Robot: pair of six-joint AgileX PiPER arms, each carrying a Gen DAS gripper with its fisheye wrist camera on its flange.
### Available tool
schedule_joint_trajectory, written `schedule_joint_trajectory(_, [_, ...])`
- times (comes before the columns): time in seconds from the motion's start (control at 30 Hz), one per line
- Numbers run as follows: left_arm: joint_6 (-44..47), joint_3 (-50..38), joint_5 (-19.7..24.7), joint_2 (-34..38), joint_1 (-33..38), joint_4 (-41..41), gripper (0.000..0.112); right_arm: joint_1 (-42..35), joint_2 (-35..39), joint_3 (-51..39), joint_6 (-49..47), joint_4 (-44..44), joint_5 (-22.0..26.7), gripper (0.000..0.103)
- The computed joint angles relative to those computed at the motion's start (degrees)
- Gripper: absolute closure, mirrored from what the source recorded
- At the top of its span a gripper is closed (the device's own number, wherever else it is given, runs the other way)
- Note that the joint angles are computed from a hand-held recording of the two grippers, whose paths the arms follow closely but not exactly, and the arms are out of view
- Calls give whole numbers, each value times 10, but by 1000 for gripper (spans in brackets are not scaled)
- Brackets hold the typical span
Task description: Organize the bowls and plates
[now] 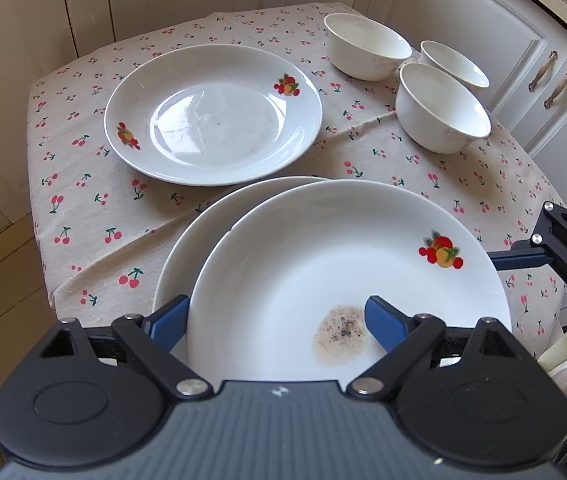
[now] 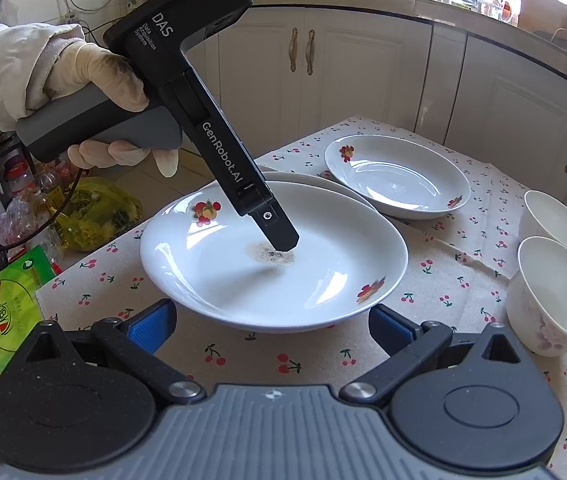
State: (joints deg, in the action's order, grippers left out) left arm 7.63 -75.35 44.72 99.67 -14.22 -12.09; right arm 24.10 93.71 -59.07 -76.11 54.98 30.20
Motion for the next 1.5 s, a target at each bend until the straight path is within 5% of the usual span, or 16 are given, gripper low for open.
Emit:
schedule_joint_trajectory(0.87, [-44,54,-35,-54,-9,43,19,-5,-32,19,60,-45,-26,0])
schedule_joint_trajectory(1.5, [-48,168,-178,-167,-22,39,16,-19,-69,26,61,-61,-47,0])
